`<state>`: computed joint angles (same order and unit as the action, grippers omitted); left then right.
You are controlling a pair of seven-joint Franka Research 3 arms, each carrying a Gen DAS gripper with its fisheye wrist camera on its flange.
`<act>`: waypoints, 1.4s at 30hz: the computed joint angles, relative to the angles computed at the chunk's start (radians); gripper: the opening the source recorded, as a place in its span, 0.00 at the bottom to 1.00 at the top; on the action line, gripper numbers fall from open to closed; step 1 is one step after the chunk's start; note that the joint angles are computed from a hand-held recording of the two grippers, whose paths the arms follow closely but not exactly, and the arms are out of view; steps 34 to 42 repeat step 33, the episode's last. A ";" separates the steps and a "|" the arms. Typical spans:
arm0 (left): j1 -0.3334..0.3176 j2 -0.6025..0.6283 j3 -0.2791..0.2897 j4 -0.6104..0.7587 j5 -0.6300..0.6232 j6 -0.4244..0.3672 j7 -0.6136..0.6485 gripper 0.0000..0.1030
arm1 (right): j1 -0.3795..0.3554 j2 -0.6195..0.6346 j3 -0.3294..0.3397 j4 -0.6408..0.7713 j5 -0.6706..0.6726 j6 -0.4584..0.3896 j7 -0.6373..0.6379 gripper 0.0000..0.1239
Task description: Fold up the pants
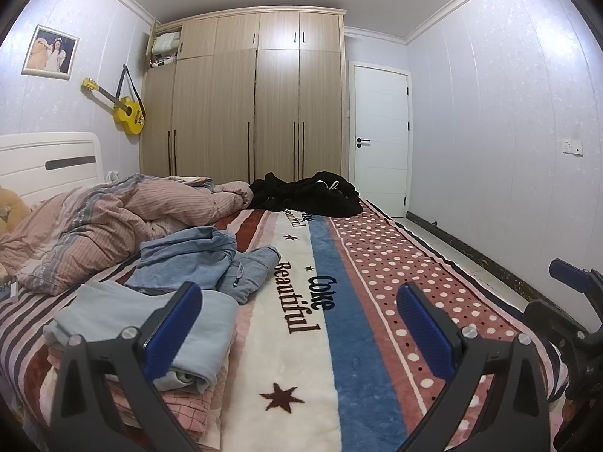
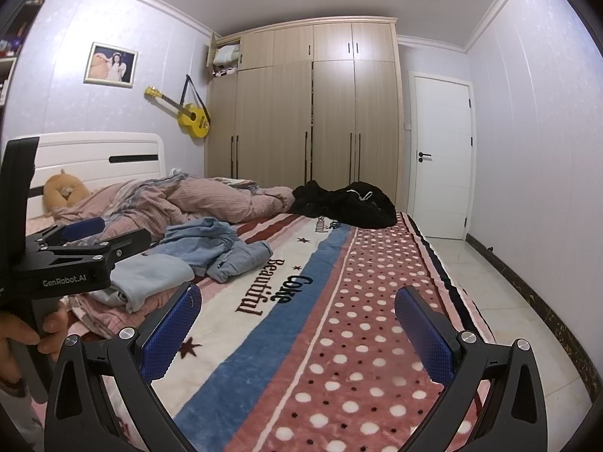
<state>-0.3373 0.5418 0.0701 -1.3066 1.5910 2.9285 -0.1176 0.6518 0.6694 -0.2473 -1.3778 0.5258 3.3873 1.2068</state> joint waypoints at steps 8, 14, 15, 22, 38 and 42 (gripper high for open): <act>0.000 0.000 0.000 0.000 0.002 -0.001 -0.003 0.99 | 0.001 0.001 -0.003 0.001 0.003 0.000 0.000 0.83; -0.001 0.001 0.001 -0.001 -0.001 -0.002 -0.001 0.99 | -0.001 0.000 -0.001 0.001 0.003 0.001 0.001 0.83; 0.000 0.001 0.000 -0.001 -0.001 -0.001 -0.001 0.99 | -0.005 -0.001 0.003 0.001 0.002 0.002 0.000 0.83; 0.001 0.000 0.000 -0.003 -0.007 0.000 0.004 0.99 | 0.001 -0.002 -0.003 -0.002 0.009 0.001 0.000 0.83; 0.001 0.004 0.000 0.002 -0.015 -0.006 0.016 0.99 | 0.006 -0.001 -0.010 -0.001 0.012 -0.001 0.002 0.83; 0.001 0.004 0.000 0.002 -0.015 -0.006 0.016 0.99 | 0.006 -0.001 -0.010 -0.001 0.012 -0.001 0.002 0.83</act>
